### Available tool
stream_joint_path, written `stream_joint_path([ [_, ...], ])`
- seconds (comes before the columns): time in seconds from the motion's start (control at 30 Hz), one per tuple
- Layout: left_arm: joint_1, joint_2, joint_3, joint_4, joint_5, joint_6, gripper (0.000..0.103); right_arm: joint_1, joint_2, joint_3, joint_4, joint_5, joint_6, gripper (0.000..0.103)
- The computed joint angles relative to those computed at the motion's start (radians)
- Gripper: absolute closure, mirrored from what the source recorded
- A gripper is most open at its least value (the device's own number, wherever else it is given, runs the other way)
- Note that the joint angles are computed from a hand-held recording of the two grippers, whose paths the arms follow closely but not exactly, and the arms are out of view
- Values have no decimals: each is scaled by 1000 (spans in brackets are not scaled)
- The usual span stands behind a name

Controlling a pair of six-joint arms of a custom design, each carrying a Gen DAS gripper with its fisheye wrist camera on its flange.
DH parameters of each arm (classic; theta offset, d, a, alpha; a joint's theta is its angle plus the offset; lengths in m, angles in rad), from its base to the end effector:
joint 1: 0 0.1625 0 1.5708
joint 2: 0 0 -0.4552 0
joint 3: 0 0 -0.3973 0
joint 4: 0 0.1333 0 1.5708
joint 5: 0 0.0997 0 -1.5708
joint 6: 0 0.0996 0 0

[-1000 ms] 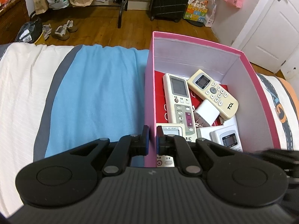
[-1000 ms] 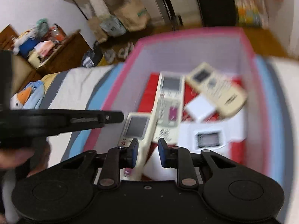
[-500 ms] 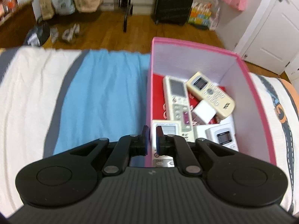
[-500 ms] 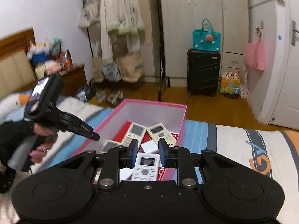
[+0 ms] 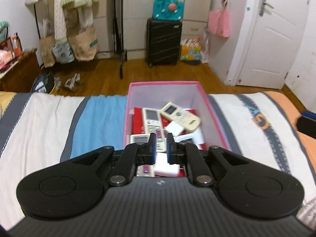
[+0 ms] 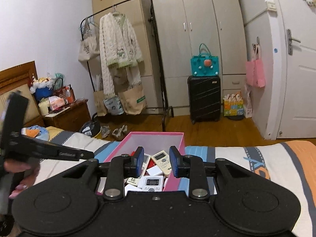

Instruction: Organize rigid objects

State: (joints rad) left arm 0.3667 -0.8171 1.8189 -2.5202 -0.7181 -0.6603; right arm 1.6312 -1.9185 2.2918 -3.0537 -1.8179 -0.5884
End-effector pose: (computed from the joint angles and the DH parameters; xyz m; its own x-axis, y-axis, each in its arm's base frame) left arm -0.5057 -0.4174 0.0890 -0.7290 0.2767 -0.6261 0.6142 0.6682 -0.4199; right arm 0.1296 -0.3385 0.4919 -0.8012 -0.1134 0.5876 -0.5669 0.4584 -0.6845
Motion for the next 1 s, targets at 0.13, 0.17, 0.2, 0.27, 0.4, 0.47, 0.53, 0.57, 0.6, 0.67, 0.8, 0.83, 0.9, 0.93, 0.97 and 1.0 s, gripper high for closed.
stream_joint_path([
  [0.13, -56, -6, 5, 24, 14, -24, 93, 5, -31, 14, 4, -10, 4, 68],
  [0.17, -68, -7, 7, 31, 17, -31, 92, 12, -34, 20, -6, -24, -8, 67],
  [0.2, -79, -9, 10, 37, 20, -40, 92, 17, -38, 26, -17, -33, -14, 67],
  [0.27, -100, -14, 15, 54, 25, -63, 91, 20, -54, 38, -17, -35, -14, 65],
  [0.4, -137, -15, 23, 91, 71, -87, 91, 42, -70, 56, -42, -64, -14, 57],
  [0.47, -150, -20, 29, 97, 78, -97, 86, 54, -72, 60, -55, -80, -9, 51],
  [0.53, -159, -29, 37, 97, 66, -112, 79, 63, -78, 67, -62, -93, -5, 41],
  [0.57, -164, -32, 41, 101, 65, -122, 74, 68, -77, 69, -69, -103, -4, 33],
  [0.6, -169, -36, 46, 108, 65, -133, 72, 73, -77, 72, -79, -110, -3, 30],
  [0.67, -177, -41, 54, 126, 68, -156, 68, 84, -71, 76, -99, -131, 1, 21],
  [0.8, -186, -52, 71, 135, 71, -204, 62, 87, -72, 84, -124, -152, 6, 4],
  [0.83, -188, -54, 75, 137, 77, -214, 58, 94, -66, 87, -144, -166, 2, 3],
  [0.9, -194, -57, 78, 153, 90, -233, 51, 112, -51, 91, -179, -206, 3, 0],
  [0.93, -195, -58, 81, 151, 94, -233, 47, 124, -41, 91, -193, -232, 7, 0],
  [0.97, -197, -59, 82, 150, 97, -235, 43, 131, -36, 89, -195, -249, 12, 0],
  [1.0, -198, -60, 83, 153, 100, -240, 40, 136, -37, 88, -190, -256, 12, 0],
])
